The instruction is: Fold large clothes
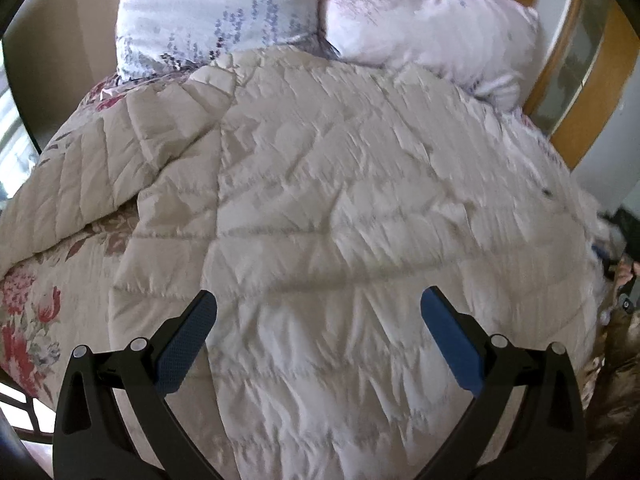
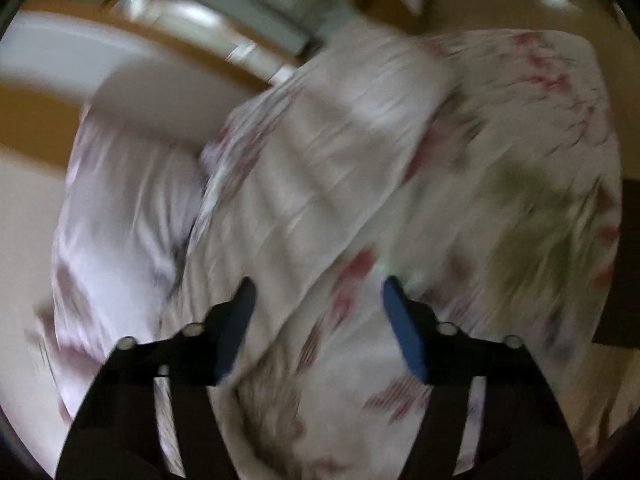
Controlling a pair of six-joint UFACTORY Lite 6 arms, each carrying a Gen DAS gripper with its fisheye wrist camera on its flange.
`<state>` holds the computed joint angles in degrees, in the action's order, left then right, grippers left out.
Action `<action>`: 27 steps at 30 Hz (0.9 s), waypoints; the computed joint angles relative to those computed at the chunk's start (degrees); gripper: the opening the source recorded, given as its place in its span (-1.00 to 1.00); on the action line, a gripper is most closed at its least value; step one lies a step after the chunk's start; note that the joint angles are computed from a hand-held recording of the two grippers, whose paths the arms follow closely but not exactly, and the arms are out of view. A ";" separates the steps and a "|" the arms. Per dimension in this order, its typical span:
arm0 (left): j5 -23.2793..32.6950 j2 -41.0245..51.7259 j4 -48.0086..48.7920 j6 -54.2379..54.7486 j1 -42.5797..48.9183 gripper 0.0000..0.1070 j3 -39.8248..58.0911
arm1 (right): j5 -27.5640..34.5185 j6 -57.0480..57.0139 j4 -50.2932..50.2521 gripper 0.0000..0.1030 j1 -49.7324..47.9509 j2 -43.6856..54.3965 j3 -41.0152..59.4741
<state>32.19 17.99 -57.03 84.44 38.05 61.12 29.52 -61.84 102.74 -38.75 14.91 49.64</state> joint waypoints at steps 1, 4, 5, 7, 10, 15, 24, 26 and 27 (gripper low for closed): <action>0.48 1.48 0.38 -0.99 0.12 0.90 1.91 | 1.04 0.84 0.34 -0.07 -2.01 1.73 1.24; 2.39 5.09 0.78 -2.68 0.30 0.90 6.60 | 2.11 1.89 0.87 -0.12 -5.20 5.16 4.67; 2.72 5.96 0.65 -2.89 0.37 0.90 7.70 | 2.09 1.97 1.12 -0.13 -5.93 5.96 5.51; 2.25 7.69 0.06 -3.55 0.24 0.90 9.92 | 2.14 1.99 1.33 -0.18 -7.58 8.02 7.77; -1.55 8.51 -4.71 -2.43 0.12 0.90 10.82 | 0.52 3.34 -0.51 -0.34 -8.93 10.42 11.05; 2.28 12.96 -9.60 -3.67 2.67 0.90 16.62 | -8.85 11.23 -9.18 -0.90 -4.81 14.50 19.66; 16.57 21.14 -10.51 -4.31 4.34 0.90 29.11 | -20.92 -0.99 -6.19 -0.93 13.46 1.70 19.28; 19.44 23.13 -10.76 -5.65 3.90 0.90 32.26 | -18.76 -1.12 -7.39 -0.93 18.24 -0.40 19.72; 19.81 23.38 -10.77 -6.36 3.60 0.90 32.80 | -16.17 1.12 -9.97 -0.93 21.33 -0.65 20.83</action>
<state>52.00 41.37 -67.80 78.07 41.65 93.92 13.35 -60.71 92.77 -17.42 14.26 70.47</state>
